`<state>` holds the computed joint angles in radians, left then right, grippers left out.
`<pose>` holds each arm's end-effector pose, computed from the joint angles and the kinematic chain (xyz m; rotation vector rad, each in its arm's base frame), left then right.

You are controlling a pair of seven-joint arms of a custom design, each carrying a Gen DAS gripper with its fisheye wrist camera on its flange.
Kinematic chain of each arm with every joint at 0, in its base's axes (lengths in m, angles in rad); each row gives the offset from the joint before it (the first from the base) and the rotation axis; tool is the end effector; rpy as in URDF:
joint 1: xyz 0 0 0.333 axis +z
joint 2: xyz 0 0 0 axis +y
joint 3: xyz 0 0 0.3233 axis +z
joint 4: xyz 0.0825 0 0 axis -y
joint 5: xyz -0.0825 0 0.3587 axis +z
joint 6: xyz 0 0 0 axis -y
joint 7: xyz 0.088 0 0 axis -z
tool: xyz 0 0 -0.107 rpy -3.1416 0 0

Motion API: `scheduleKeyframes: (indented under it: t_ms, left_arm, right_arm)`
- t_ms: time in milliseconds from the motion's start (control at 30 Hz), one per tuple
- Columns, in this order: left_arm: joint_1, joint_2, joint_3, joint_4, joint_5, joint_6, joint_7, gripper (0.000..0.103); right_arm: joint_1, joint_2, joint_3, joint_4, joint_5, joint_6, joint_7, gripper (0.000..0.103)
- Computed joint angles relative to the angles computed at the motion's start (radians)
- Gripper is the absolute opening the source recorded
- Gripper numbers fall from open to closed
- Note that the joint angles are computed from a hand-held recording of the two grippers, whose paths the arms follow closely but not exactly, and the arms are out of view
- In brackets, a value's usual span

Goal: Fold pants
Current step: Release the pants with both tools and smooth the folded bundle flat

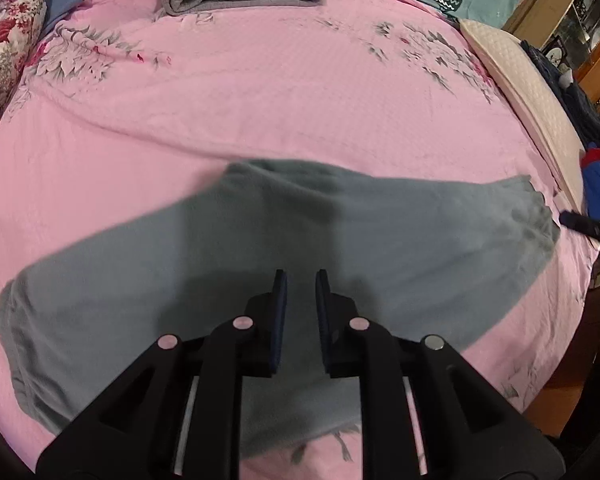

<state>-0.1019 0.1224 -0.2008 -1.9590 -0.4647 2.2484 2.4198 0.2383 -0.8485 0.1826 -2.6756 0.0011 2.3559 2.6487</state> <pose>0.5513 -0.1814 0.4539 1.0141 -2.8349 0.6675 0.2814 0.1370 0.5449 -1.1273 2.3683 -0.2242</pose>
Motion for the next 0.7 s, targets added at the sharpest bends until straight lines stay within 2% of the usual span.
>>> scheduleKeyframes:
  t_ms: [67, 167, 233, 367, 533, 700]
  left_arm:
    - [0.011, -0.038, 0.003, -0.043, -0.032, -0.035, 0.032, 0.014]
    - [0.003, -0.079, 0.009, -0.101, -0.046, -0.040, 0.044, 0.014]
    - [-0.005, -0.092, 0.013, -0.122, -0.039, -0.039, 0.033, 0.014]
    - [-0.020, -0.090, 0.016, -0.132, -0.008, -0.020, -0.015, 0.014]
    - [-0.033, -0.085, 0.012, -0.130, 0.020, 0.002, -0.066, 0.016]
    - [-0.039, -0.084, 0.010, -0.129, 0.039, 0.014, -0.101, 0.016]
  right_arm:
    - [-0.038, -0.124, -0.053, -0.049, -0.020, -0.136, -0.013, 0.051]
    - [-0.081, -0.237, -0.154, -0.121, -0.030, -0.205, -0.116, 0.051]
    - [-0.103, -0.269, -0.206, -0.159, -0.017, -0.178, -0.197, 0.051]
    - [-0.121, -0.257, -0.303, -0.181, 0.021, -0.150, -0.379, 0.051]
    - [-0.105, -0.229, -0.379, -0.206, 0.118, -0.105, -0.551, 0.051]
    - [-0.081, -0.264, -0.394, -0.235, 0.213, -0.099, -0.692, 0.053]
